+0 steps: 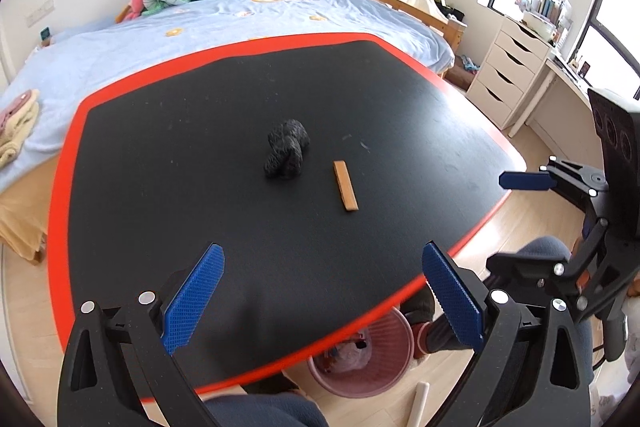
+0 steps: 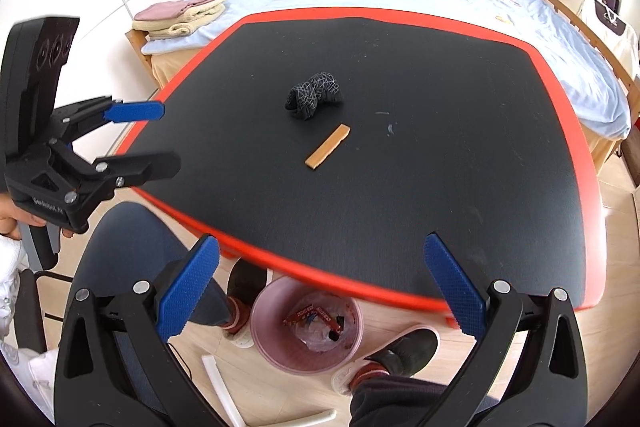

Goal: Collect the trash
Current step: 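Move both tools back over the table toward the mesh ball and stick, then grasp the wooden stick with the right gripper while the left grasps the black mesh ball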

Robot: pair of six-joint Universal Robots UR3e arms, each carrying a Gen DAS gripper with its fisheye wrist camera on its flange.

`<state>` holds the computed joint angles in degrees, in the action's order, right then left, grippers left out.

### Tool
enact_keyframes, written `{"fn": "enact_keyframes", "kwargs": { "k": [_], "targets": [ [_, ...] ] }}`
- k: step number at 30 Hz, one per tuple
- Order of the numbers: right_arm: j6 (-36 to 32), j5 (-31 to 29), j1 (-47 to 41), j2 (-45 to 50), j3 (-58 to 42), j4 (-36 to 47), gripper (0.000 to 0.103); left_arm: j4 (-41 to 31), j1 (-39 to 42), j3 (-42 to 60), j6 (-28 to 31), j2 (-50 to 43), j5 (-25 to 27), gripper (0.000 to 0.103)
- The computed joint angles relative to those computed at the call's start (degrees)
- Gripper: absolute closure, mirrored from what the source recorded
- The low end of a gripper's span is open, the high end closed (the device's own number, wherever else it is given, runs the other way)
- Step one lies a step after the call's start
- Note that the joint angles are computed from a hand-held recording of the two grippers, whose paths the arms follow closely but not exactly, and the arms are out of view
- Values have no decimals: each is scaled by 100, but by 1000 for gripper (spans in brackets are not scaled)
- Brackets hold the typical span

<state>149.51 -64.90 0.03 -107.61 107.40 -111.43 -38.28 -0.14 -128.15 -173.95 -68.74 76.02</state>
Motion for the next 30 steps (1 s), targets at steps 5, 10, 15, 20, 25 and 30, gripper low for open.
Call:
{"fn": "enact_keyframes", "kwargs": {
  "k": [5,10,15,20,25,30],
  "targets": [
    [548,-234,485,910,-362,-686,3,369,87,506,56,-897,14,8],
    [1039,-431,794,1668,-655,-1215,3,700,69,1046,17,-1805,61,8],
    [1532,-574,1027,2331,-884,-1739,3,940,87,1467,-47,-2568,53,8],
    [1864,-681,1183,2826,-1046,-2173,3,1127,104,1671,-62,-3083,30,8],
    [1990,-930,1369,3265,-1287,-2420,21,1355,124,1752,-106,-3430,-29,8],
    [1999,-1205,1519,3483,-1365,-2699,38,1407,56,1894,-122,-3722,17,34]
  ]
}}
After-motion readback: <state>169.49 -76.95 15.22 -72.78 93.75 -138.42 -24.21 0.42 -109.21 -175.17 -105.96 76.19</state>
